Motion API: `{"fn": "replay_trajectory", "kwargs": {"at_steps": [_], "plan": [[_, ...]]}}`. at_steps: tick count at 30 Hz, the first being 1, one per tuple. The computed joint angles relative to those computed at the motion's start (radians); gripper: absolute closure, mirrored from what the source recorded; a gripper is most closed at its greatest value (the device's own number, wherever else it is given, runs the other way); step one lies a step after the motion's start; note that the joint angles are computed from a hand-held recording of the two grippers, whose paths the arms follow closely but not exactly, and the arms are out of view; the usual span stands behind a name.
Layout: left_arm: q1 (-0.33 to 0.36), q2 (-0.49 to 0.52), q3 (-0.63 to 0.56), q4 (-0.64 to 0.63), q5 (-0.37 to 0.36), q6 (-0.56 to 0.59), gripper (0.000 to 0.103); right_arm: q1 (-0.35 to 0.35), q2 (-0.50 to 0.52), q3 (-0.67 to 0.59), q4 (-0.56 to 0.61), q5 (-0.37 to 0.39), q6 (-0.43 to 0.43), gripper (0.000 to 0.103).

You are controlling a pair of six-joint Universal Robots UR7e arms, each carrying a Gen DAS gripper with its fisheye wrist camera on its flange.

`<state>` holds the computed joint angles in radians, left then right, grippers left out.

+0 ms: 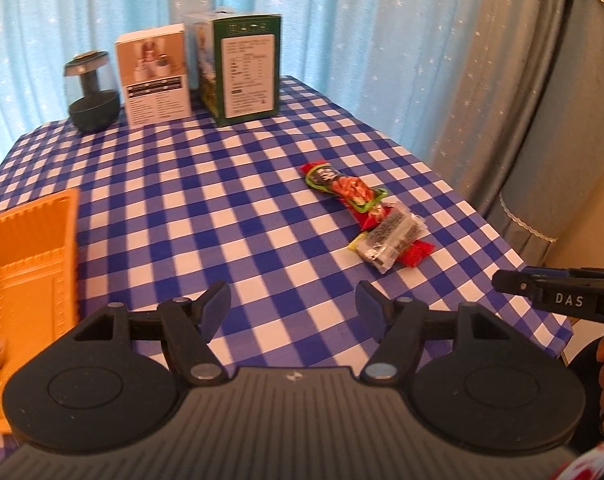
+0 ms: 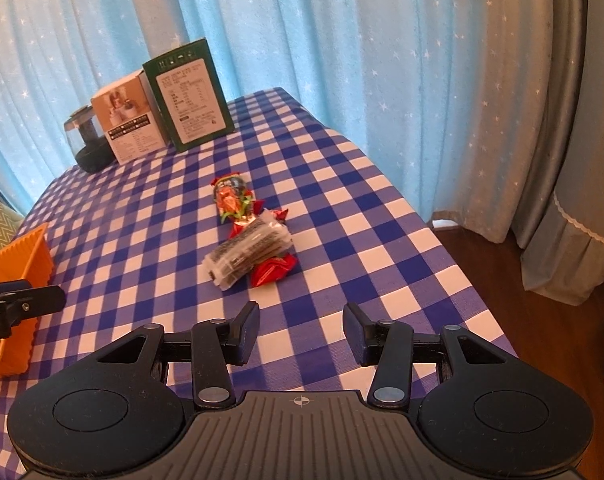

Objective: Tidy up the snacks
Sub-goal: 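Grasp the clear packet of dark sticks with the left tool while the right tool grasps a red candy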

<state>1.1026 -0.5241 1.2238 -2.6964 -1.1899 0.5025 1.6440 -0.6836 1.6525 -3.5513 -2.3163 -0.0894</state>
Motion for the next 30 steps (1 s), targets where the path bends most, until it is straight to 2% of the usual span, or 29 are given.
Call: {"fn": "replay_trajectory", "kwargs": {"at_steps": [4, 11, 17, 20, 24, 30], "plan": [[-0.003, 0.041, -0.043, 0.017, -0.015, 0.018, 0.037, -0.016, -0.003, -0.013, 0.025, 0.013, -0.013, 0.055], [-0.002, 0.123, -0.145, 0.070, -0.066, 0.082, 0.038, -0.053, -0.005, -0.051, 0.076, 0.065, -0.033, 0.047], [0.000, 0.213, -0.277, 0.159, -0.091, 0.168, 0.045, -0.085, -0.003, -0.097, 0.142, 0.102, -0.060, 0.046], [0.002, 0.265, -0.354, 0.213, -0.100, 0.218, 0.047, -0.100, -0.005, -0.112, 0.167, 0.120, -0.045, 0.046], [0.008, 0.328, -0.453, 0.290, -0.127, 0.283, 0.057, -0.114, -0.002, -0.126, 0.187, 0.134, -0.029, 0.046], [0.012, 0.429, -0.618, 0.409, -0.133, 0.315, 0.061, -0.125, 0.005, -0.132, 0.171, 0.129, 0.004, 0.046]]}}
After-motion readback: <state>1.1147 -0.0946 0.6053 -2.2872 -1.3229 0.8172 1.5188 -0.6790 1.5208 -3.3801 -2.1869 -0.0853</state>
